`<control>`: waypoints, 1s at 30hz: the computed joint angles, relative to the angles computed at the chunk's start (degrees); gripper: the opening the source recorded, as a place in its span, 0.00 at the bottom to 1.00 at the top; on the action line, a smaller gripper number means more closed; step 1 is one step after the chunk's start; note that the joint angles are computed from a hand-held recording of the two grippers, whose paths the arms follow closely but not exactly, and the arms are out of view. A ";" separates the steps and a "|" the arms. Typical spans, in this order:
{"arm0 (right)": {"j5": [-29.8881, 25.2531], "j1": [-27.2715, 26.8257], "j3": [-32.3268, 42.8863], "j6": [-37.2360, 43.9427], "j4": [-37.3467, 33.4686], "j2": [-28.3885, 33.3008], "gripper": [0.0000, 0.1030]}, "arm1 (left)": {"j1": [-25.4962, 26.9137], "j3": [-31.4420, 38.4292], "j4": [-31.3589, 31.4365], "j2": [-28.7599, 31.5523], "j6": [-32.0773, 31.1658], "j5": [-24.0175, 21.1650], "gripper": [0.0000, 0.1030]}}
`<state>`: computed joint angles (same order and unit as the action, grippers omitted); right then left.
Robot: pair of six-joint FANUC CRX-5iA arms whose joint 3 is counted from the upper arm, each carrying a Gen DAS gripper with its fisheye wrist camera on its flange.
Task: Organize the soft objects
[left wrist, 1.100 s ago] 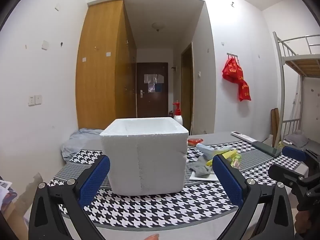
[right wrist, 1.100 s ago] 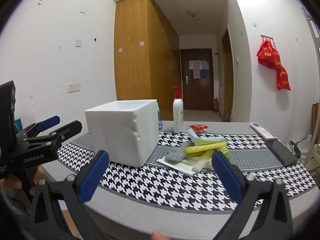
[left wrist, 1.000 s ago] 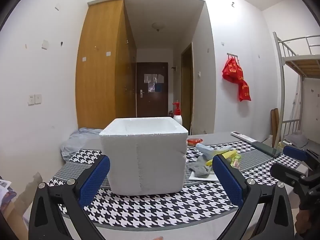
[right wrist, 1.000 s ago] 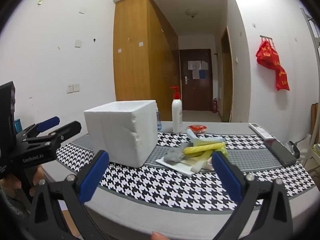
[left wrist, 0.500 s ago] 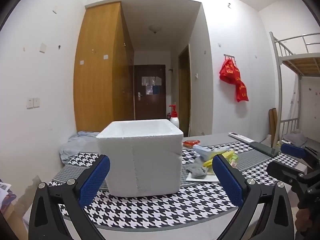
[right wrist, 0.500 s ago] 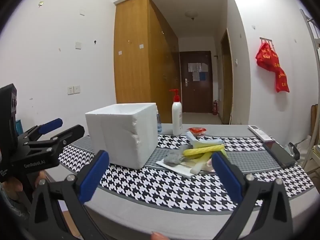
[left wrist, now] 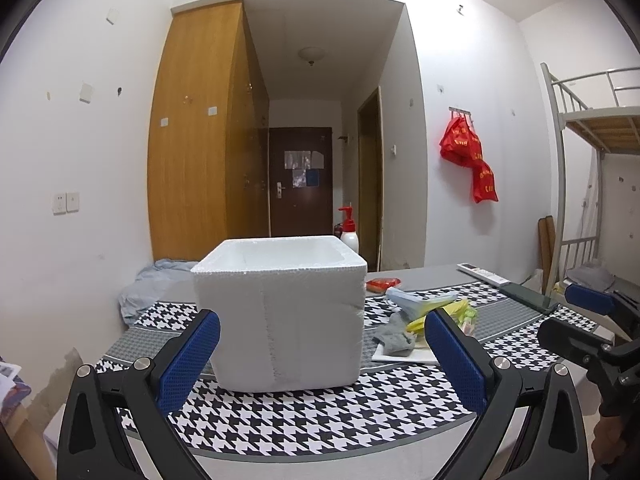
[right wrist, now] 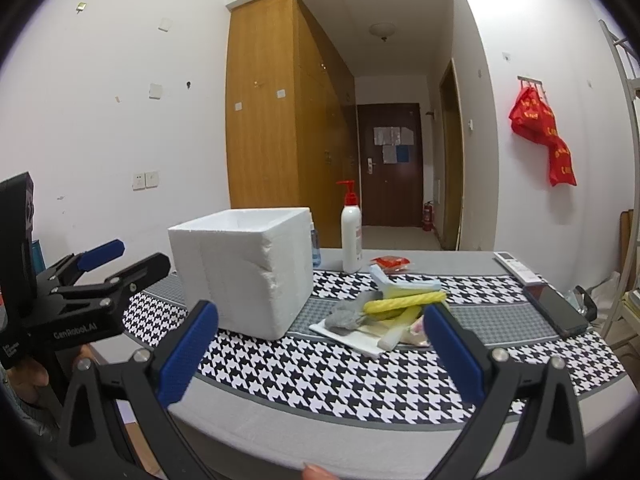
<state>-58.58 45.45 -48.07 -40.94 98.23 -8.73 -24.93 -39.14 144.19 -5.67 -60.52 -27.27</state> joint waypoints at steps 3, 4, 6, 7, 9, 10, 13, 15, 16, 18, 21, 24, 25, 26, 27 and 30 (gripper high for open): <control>0.06 0.03 0.04 -0.02 0.04 0.02 1.00 | -0.21 0.11 0.97 -0.12 -0.49 0.20 0.99; 0.16 -0.03 -0.02 -0.15 0.19 -0.01 1.00 | -0.32 0.09 1.38 -0.22 -0.87 0.23 0.99; 0.25 -0.03 0.00 -0.21 0.09 -0.11 1.00 | -0.54 0.17 1.97 -0.28 -1.59 0.43 0.99; 0.08 0.04 0.03 -0.22 -0.02 -0.07 1.00 | -0.59 0.18 2.07 -0.26 -1.64 0.40 0.99; -0.02 0.11 0.05 -0.34 -0.08 -0.02 1.00 | -0.62 0.31 2.03 -0.20 -1.77 0.65 0.99; -0.05 0.12 0.17 -0.36 -0.14 0.09 1.00 | -0.77 0.41 2.42 -0.18 -2.05 0.85 0.99; -0.21 0.22 0.16 -0.24 -0.30 0.08 1.00 | -0.56 0.31 2.02 -0.08 -1.59 0.56 0.99; -0.31 0.25 0.22 -0.30 -0.48 0.04 1.00 | -0.62 0.28 2.39 -0.09 -1.99 0.54 0.99; -0.25 0.23 0.26 -0.30 -0.53 0.02 1.00 | -0.73 0.28 2.70 -0.14 -2.21 0.63 0.99; -0.37 0.31 0.40 -0.11 -0.72 0.12 1.00 | -0.48 0.08 1.77 -0.13 -1.61 0.18 0.99; -0.59 0.40 0.46 -0.04 -0.83 0.14 1.00 | -0.32 0.03 1.61 -0.15 -1.49 -0.09 0.99; -0.55 0.36 0.46 -0.06 -0.79 0.13 1.00 | 0.55 -0.28 -0.13 -0.08 -0.01 -1.01 0.99; -0.39 0.31 0.57 0.07 -0.95 0.15 1.00 | 0.63 -0.32 -0.15 -0.09 0.01 -1.17 0.99; -0.51 0.48 0.60 0.23 -1.20 0.15 1.00 | 0.79 -0.36 -0.54 -0.06 0.11 -1.29 0.99; -0.61 0.53 0.68 0.36 -1.14 0.21 1.00 | 0.85 -0.46 -0.77 -0.11 0.11 -1.38 0.99; -0.48 0.41 0.85 0.32 -0.90 0.33 1.00 | 0.87 -0.51 -0.83 -0.20 -0.12 -1.52 0.99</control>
<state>-59.07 45.85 -47.22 -40.61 97.33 -8.40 -24.06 -39.64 143.36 -5.87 -60.64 -28.80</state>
